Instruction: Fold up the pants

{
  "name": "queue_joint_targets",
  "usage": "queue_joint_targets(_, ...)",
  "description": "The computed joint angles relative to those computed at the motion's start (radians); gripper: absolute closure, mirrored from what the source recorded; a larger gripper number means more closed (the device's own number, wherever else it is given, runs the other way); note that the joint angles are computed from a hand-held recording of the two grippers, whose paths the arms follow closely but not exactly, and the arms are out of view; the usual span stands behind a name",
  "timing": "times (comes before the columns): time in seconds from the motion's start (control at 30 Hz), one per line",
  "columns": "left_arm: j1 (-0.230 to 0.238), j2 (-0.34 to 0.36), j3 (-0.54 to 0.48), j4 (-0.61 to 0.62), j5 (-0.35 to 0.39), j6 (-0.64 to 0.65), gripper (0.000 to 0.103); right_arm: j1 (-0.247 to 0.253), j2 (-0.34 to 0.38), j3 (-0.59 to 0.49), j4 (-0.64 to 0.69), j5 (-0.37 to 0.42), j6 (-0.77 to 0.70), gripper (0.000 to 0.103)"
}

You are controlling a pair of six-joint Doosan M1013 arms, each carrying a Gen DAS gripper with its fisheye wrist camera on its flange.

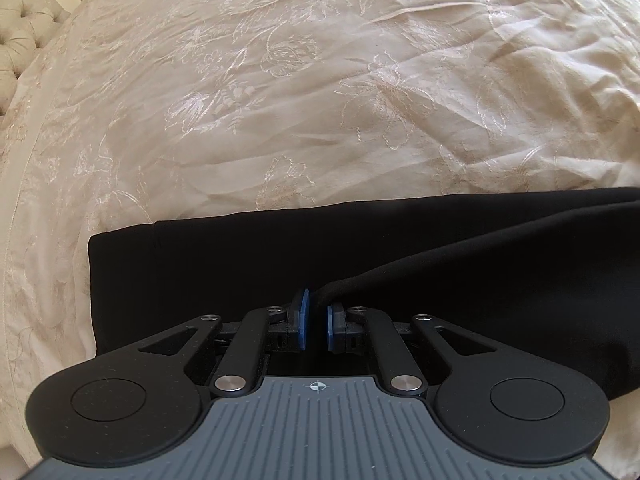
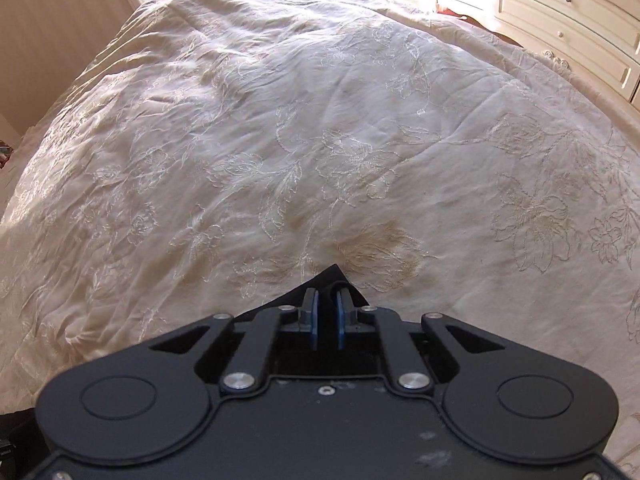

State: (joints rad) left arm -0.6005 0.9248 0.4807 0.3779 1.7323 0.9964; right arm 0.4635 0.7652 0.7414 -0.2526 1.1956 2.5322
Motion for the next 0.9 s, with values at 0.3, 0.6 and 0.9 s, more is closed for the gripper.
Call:
queue_joint_targets(0.3, 0.021, 0.057, -0.086, -0.036, 0.047, 0.039, 0.094, -0.001, 0.192, -0.319, -0.036, 0.314, -0.053, 0.091)
queue_joint_targets(0.6, 0.035, 0.033, -0.076, -0.08, 0.02, 0.085, 0.091, 0.042, 0.192, -0.336, -0.187, 0.324, -0.012, 0.08)
queue_joint_targets(0.9, 0.018, 0.048, -0.142, 0.005, 0.026, 0.185, 0.08, 0.088, 0.111, -0.242, -0.223, 0.183, 0.014, 0.079)
